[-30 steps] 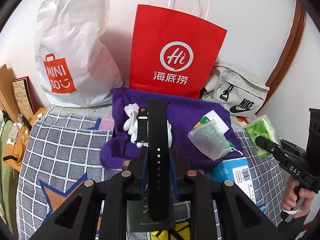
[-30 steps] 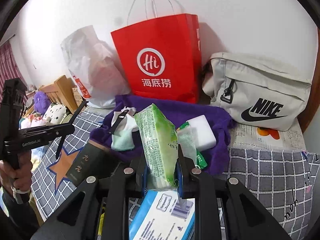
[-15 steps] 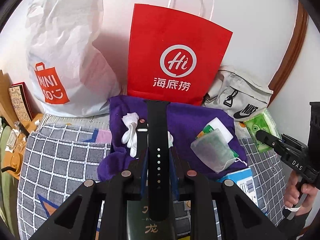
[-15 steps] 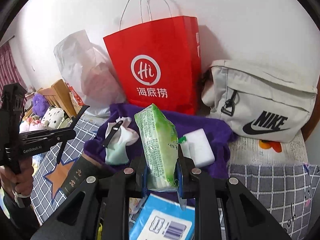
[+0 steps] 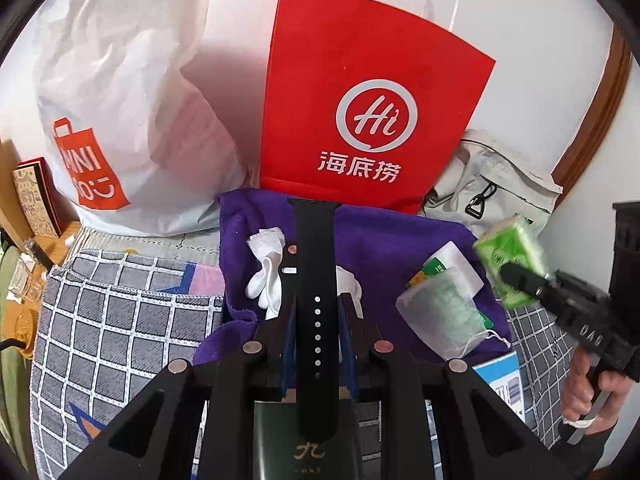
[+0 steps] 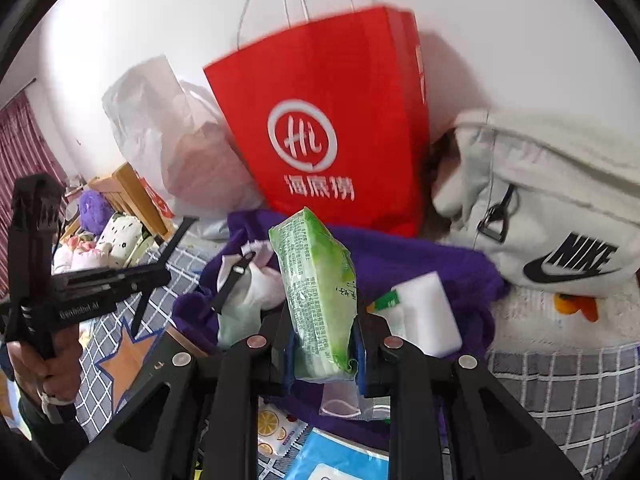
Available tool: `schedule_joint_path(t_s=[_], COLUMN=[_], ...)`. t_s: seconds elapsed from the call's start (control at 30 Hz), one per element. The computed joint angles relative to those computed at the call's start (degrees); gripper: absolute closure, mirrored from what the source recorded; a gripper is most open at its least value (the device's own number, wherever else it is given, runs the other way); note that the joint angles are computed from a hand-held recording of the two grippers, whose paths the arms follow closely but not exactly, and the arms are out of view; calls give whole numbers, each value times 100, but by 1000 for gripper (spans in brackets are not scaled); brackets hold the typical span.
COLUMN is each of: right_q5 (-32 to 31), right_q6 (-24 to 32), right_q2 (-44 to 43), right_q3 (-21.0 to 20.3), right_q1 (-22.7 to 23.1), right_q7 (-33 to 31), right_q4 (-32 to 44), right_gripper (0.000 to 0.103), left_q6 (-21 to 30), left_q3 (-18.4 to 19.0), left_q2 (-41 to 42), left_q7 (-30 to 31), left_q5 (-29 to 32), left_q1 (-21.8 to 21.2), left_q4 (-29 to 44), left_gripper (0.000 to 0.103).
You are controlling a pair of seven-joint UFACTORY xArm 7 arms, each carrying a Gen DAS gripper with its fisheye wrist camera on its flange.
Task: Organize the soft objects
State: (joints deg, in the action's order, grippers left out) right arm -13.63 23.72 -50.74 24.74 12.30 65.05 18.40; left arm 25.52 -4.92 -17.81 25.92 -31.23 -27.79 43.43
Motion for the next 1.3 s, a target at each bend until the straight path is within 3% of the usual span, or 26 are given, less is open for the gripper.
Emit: schedule_joint_path(t_s=[0.5,0.67,0.97,1.13,1.3], right_q5=[864,1078,1482,1420,1311], right_q6=[-1313,-1222,-1481,-1103,-831], right_q2=[1153,1272,1278,849,450], right_q3=[-977,-1046,-1371,-1156,-977], right_q1=[549,551,738,534,347], right_q7=[-697,-800,-1057,-996,-806], right_q4=[-414,-454,-695,-762,-844], right_gripper=[81,80,77,72,63], left_q6=[-193,-276,-78,-69,67], left_q3=[-286,-403,-575,-624,-643], left_q2=[1092,1332,1633,1638,1610], left_q7=[308,405,112,-30,-91], left_q5=[-509,-646,-332,-137,-60], left_q1=[54,137,331,367,366], left_q4=[527,634,792,780,813], left_gripper=[84,84,83,83,73])
